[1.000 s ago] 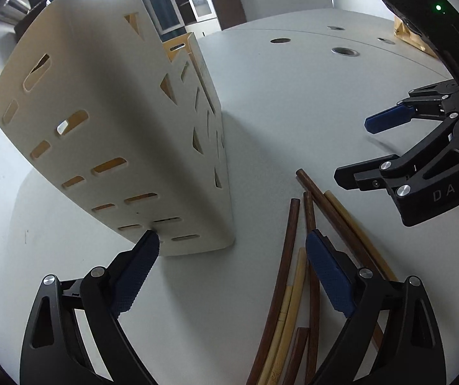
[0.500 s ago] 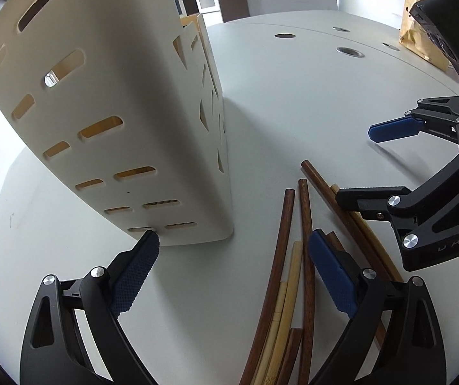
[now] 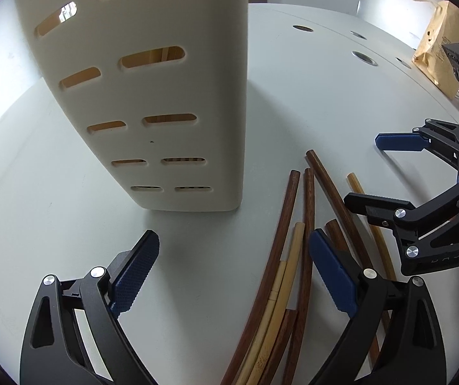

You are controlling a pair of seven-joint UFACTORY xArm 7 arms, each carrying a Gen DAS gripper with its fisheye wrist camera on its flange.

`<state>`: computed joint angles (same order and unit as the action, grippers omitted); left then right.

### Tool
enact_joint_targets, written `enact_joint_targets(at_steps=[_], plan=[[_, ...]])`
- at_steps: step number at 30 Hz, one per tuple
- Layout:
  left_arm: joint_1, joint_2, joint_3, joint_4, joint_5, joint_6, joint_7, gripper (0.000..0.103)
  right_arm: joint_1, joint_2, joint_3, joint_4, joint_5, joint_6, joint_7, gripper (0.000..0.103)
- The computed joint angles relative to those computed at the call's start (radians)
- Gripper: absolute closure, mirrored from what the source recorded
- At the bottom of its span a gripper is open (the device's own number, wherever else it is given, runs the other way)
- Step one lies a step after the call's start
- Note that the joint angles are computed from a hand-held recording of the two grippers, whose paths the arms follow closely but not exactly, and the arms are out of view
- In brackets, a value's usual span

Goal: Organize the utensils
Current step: 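Move the right tool back toward the remaining chopsticks, then close the right gripper on a bamboo chopstick while the left gripper closes on a dark brown one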

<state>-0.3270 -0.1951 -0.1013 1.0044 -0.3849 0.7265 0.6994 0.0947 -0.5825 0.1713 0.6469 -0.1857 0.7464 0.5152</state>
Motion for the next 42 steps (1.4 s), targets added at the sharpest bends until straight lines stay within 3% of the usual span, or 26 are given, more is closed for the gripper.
enact_joint_targets(at_steps=[6,9,11,17,26,31,39,42], plan=[[-0.002,0.009,-0.007,0.002,-0.003,-0.006,-0.047,0.010,0.002,0.000,0.000,0.004,0.000,0.006,0.002,0.014],[0.014,0.007,-0.038,-0.020,0.040,-0.063,-0.095,0.013,-0.003,0.001,-0.006,0.005,0.000,0.008,0.002,0.014],[-0.005,0.007,-0.012,-0.024,0.013,-0.071,-0.083,0.013,-0.002,-0.006,-0.012,0.004,0.007,0.016,-0.002,0.014],[0.003,0.000,0.036,0.008,-0.097,0.018,-0.009,0.015,-0.008,-0.001,-0.015,0.005,0.006,0.013,-0.015,0.014],[0.029,-0.011,-0.001,-0.033,0.039,-0.098,-0.073,0.016,-0.011,0.001,-0.015,0.005,0.007,0.009,-0.020,0.014],[0.016,-0.017,0.025,-0.020,-0.017,-0.077,-0.032,0.018,-0.012,0.001,-0.013,0.005,0.007,0.009,-0.018,0.014],[0.033,-0.011,0.007,-0.037,0.069,-0.144,-0.073,0.018,-0.011,0.004,-0.014,0.005,0.005,0.001,-0.023,0.014],[0.014,-0.005,0.013,-0.038,0.037,-0.133,-0.047,0.018,-0.011,0.008,-0.015,0.008,0.005,0.000,-0.027,0.014]])
